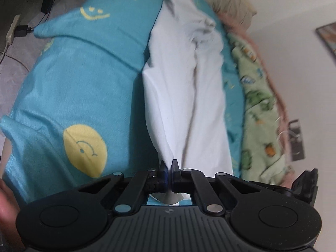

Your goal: Fold clothes

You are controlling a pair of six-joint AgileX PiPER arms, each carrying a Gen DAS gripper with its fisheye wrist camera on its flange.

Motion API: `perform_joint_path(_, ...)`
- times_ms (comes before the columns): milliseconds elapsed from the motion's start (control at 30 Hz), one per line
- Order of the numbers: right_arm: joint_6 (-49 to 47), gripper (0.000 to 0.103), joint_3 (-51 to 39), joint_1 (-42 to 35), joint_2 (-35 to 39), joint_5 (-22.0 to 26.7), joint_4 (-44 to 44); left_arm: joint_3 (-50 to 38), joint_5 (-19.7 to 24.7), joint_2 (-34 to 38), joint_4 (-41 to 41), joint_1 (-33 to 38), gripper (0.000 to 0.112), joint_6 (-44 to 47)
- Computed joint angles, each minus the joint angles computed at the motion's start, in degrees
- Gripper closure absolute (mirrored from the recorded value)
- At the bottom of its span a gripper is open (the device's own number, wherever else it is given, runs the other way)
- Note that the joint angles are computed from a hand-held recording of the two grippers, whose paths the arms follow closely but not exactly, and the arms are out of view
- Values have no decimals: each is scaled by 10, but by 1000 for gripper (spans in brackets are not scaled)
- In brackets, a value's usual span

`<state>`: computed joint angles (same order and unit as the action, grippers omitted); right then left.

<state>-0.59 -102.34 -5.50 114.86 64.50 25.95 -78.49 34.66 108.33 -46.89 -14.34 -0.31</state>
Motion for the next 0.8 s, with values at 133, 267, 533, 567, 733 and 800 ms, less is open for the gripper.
perform_joint_path(133, -23, 97, 7, -41, -44, 5, 74, 31, -31, -58, -39, 11, 110, 16)
perform_joint_path(267, -51, 97, 18, -62, -96, 1, 110, 52, -44, -134, -9, 1, 110, -37)
perform_joint_path(533, -129, 97, 162, -99, -231, -24, 171, 180, -78, -282, -28, -20, 110, -40)
perform_joint_path(567, -143, 97, 186, -109, -249, -23, 180, 197, -80, -302, -27, -21, 110, -42)
perform_joint_path(733, -194, 97, 282, -163, -322, -14, 235, 252, -78, -378, 1, -21, 110, -82)
perform_joint_path(800, -191, 97, 298, -169, -330, -22, 246, 248, -72, -380, 7, -14, 110, -87)
